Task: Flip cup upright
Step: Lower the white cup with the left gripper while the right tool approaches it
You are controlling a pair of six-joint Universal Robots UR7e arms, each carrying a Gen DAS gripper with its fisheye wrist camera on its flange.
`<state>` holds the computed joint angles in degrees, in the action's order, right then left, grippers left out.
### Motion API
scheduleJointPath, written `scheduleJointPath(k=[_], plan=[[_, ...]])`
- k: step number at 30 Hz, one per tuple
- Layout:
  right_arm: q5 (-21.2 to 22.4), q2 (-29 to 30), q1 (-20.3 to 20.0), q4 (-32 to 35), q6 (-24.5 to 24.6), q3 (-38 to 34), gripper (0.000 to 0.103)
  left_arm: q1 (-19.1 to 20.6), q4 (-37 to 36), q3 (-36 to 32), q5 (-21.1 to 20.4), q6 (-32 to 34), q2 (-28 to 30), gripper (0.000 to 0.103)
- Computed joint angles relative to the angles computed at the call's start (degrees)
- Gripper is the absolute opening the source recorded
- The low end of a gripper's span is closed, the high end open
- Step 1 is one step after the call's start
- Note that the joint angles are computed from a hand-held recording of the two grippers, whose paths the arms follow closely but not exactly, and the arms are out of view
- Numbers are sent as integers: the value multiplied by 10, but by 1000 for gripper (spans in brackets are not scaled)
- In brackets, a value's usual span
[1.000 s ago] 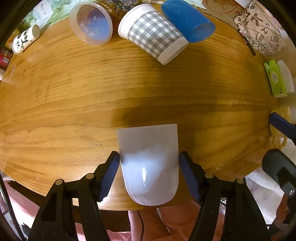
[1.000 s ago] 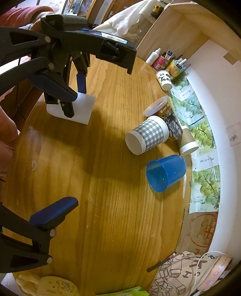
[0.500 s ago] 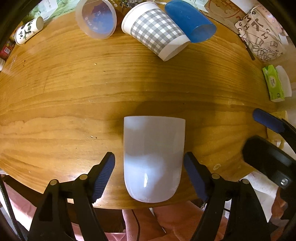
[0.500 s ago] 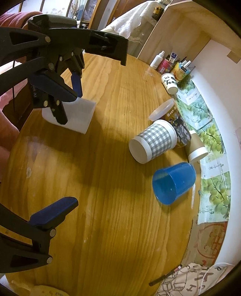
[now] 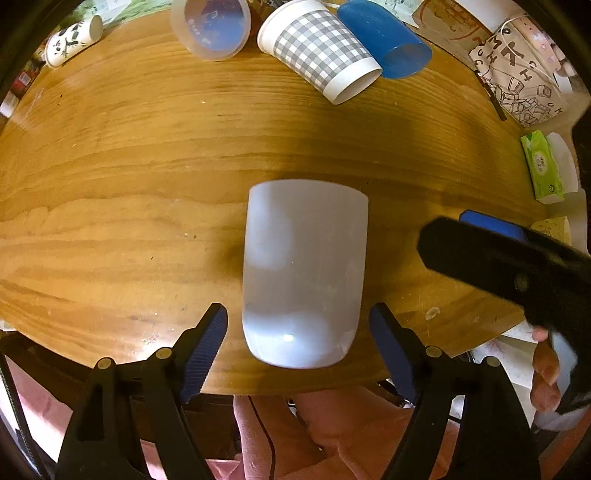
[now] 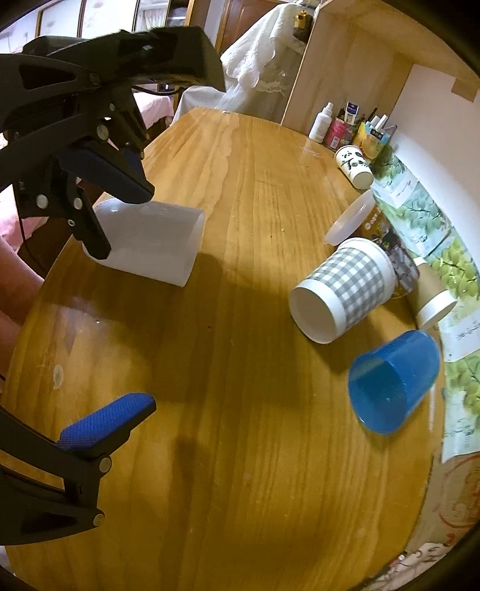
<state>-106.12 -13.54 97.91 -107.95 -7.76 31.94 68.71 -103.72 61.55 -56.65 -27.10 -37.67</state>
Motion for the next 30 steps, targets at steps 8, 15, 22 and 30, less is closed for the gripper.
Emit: scheduleJointPath(k=[8, 15, 22, 30], plan=[[9, 27, 1, 41, 9, -45, 103, -11, -96, 101, 38, 16, -54, 82], [-2, 58, 4, 78, 30, -94, 103, -19, -175, 178, 68, 46, -88, 82], [7, 74, 1, 101, 72, -117, 103, -26, -219, 217, 78, 97, -99, 82], [2, 96, 8, 111, 110, -143, 102, -26, -243, 251, 59, 154, -125, 82]])
